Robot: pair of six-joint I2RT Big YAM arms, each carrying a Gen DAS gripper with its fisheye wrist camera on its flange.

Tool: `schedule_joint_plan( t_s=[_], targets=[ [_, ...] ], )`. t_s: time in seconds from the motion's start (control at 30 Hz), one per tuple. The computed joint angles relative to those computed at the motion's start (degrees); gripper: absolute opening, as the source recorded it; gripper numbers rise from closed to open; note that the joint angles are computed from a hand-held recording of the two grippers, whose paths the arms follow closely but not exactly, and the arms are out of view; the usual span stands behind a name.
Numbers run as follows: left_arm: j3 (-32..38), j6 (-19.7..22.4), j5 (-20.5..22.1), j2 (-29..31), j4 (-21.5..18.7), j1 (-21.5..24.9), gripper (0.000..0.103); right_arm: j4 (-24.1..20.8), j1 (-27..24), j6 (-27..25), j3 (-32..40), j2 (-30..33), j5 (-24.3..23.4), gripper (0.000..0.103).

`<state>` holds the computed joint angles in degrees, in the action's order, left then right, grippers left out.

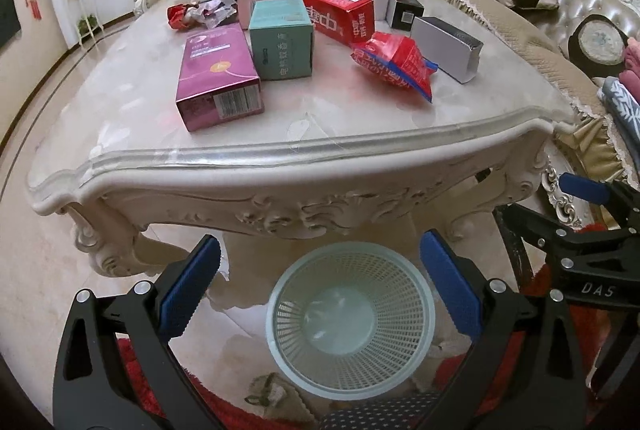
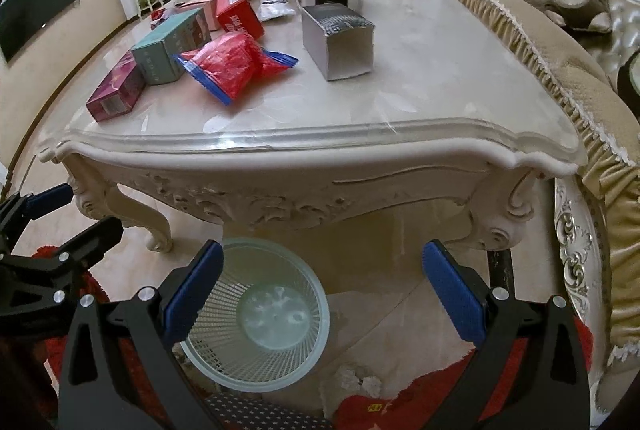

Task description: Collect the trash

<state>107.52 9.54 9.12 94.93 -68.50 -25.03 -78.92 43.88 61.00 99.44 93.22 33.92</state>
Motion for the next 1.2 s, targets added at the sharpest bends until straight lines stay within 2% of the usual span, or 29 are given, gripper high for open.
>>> schedule_joint_plan(
  t_s=[0.3,0.53,1.2],
  targets=[
    [0.50,-1.27,-0.01,0.24,-1.23,0.09,0.097,0.09,0.49,0.76,-0.37,-0.30,0.39,0.096],
    [-0.79,-1.61,-1.64,-0.95,-0.93,0.10,0.097,0.86,1.03,-0.23,-0.08,-0.08,0.74,0.096],
    [-3.01,-1.26,-2.11,-2.60,0.09,0.41,0.097,-0.15,2.57,0.27,0.82,0.56,1.96,0.096]
  ],
)
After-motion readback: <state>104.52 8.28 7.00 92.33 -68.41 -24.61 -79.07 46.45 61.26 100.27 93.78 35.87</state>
